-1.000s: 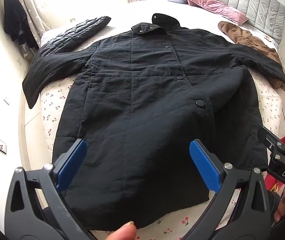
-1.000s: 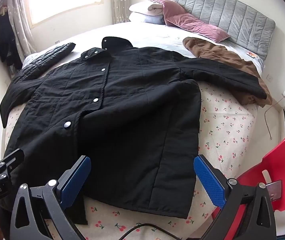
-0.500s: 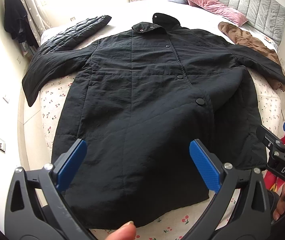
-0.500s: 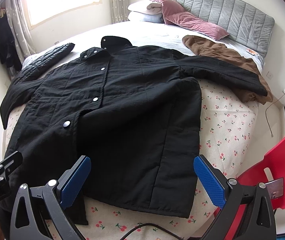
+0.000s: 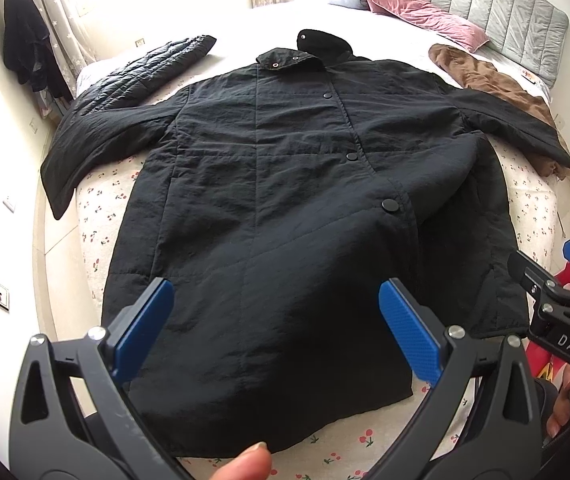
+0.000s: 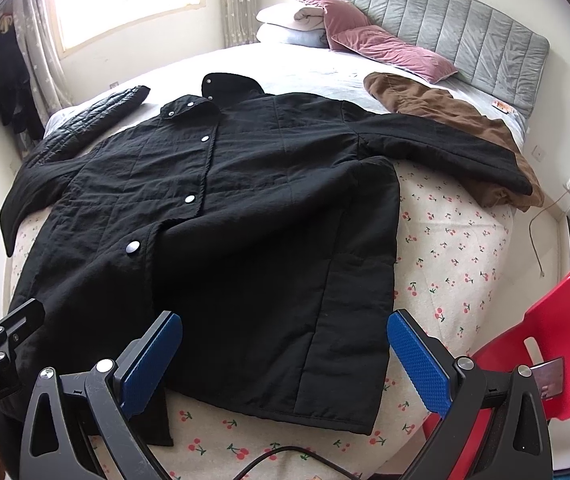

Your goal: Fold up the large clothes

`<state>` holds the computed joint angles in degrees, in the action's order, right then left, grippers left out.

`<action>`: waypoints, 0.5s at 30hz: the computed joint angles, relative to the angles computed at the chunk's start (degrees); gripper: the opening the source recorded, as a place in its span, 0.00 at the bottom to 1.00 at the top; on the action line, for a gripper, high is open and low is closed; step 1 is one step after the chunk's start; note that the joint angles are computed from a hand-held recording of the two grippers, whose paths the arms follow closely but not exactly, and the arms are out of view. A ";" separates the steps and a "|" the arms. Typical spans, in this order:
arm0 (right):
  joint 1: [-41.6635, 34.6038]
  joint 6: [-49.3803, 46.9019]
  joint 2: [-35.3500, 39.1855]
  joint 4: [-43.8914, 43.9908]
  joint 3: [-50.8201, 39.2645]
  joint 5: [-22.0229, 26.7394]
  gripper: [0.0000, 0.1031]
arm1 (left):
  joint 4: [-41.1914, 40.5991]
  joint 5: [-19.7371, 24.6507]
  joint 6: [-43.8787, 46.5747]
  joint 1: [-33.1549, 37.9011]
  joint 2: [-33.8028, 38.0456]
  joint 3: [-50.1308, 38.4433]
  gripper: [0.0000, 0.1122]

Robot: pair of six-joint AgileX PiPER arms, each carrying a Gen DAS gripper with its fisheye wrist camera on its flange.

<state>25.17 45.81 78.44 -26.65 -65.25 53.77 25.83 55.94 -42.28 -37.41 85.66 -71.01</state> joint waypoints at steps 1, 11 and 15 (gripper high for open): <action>-0.10 -0.05 -0.02 0.13 -0.04 -0.01 1.00 | 0.01 0.05 0.01 0.03 -0.07 0.00 0.91; -0.09 -0.17 -0.23 0.33 0.00 0.34 1.00 | -0.04 -0.31 -0.03 0.06 -0.84 0.23 0.91; -0.67 -0.40 -0.22 1.08 0.39 -0.42 1.00 | -0.65 -1.01 -0.14 0.44 -1.17 0.80 0.91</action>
<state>24.50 45.41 78.23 -25.57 -64.86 53.35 25.18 54.94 -42.42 -36.97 84.49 -70.21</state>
